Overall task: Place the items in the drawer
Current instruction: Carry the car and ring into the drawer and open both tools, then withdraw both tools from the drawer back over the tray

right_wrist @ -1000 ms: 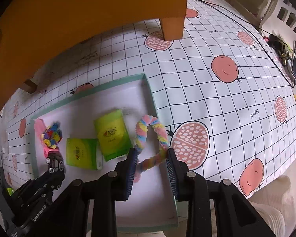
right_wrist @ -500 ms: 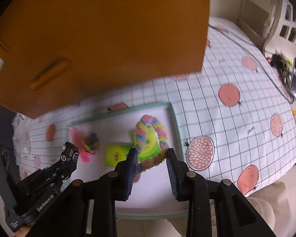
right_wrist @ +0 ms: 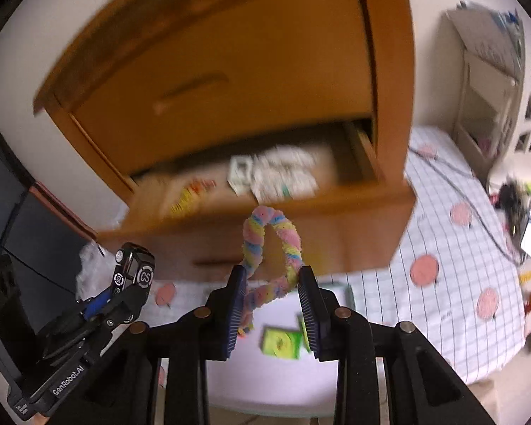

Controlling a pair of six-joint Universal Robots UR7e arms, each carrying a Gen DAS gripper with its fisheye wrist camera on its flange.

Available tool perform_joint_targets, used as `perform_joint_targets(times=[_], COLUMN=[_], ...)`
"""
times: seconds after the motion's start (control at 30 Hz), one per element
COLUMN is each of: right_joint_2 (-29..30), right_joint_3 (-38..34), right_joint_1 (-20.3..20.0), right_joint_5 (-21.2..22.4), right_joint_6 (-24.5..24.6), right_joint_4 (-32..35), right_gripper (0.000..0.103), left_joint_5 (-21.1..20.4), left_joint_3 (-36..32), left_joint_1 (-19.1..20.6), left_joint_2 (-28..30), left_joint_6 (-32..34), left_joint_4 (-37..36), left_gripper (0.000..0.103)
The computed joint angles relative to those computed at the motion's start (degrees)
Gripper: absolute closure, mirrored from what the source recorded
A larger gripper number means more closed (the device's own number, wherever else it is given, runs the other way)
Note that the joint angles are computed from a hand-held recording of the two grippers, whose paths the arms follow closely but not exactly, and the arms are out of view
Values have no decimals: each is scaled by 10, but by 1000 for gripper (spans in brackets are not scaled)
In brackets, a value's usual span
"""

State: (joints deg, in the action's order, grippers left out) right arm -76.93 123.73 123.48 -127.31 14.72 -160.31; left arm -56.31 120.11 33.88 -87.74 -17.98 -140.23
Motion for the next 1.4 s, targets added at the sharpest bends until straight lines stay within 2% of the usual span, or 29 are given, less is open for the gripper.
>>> perform_joint_targets(times=[0.17, 0.23, 0.43, 0.7, 0.73, 0.83, 0.97, 1.0, 1.07, 1.1, 1.13, 1.2, 1.3, 1.37, 1.4], right_joint_2=[34, 46, 82, 106, 108, 111, 113, 111, 109, 99, 98, 98, 98, 98, 99], right_joint_3=[-69, -87, -130, -144, -144, -142, -142, -140, -138, -138, -137, -135, -133, -131, -131], right_joint_1=[21, 28, 22, 2, 1, -4, -7, -9, -13, -18, -20, -19, -19, -20, -21], right_joint_5=[-29, -40, -62, -63, -61, -55, -50, -42, -33, -2, 4, 4, 6, 8, 10], right_joint_6=[-24, -22, -25, -42, -44, -47, -51, -59, -69, -103, -113, -121, -128, -133, -137], right_joint_4=[15, 23, 47, 56, 54, 49, 52, 54, 52, 73, 70, 67, 66, 64, 64], right_gripper=[71, 71, 71, 70, 68, 67, 64, 61, 54, 50, 48, 40, 33, 29, 27], left_joint_5=[29, 28, 35, 36, 37, 35, 35, 35, 35, 34, 34, 37, 49, 59, 62], left_joint_3=[-52, -61, -82, -86, -86, -83, -81, -81, -80, -79, -81, -84, -83, -80, -78], left_joint_1=[12, 20, 41, 59, 60, 63, 64, 64, 65, 65, 66, 68, 68, 67, 67], left_joint_2=[40, 47, 71, 89, 90, 87, 84, 83, 83, 82, 84, 86, 85, 85, 84], left_joint_6=[27, 37, 50, 42, 44, 36, 31, 30, 29, 27, 25, 18, 14, 13, 13], left_joint_4=[-23, -33, -27, -17, -19, -21, -20, -19, -19, -19, -18, -11, -7, -10, -13], left_gripper=[73, 73, 73, 72, 70, 52, 50, 49, 41, 39, 37, 37, 36, 20, 18])
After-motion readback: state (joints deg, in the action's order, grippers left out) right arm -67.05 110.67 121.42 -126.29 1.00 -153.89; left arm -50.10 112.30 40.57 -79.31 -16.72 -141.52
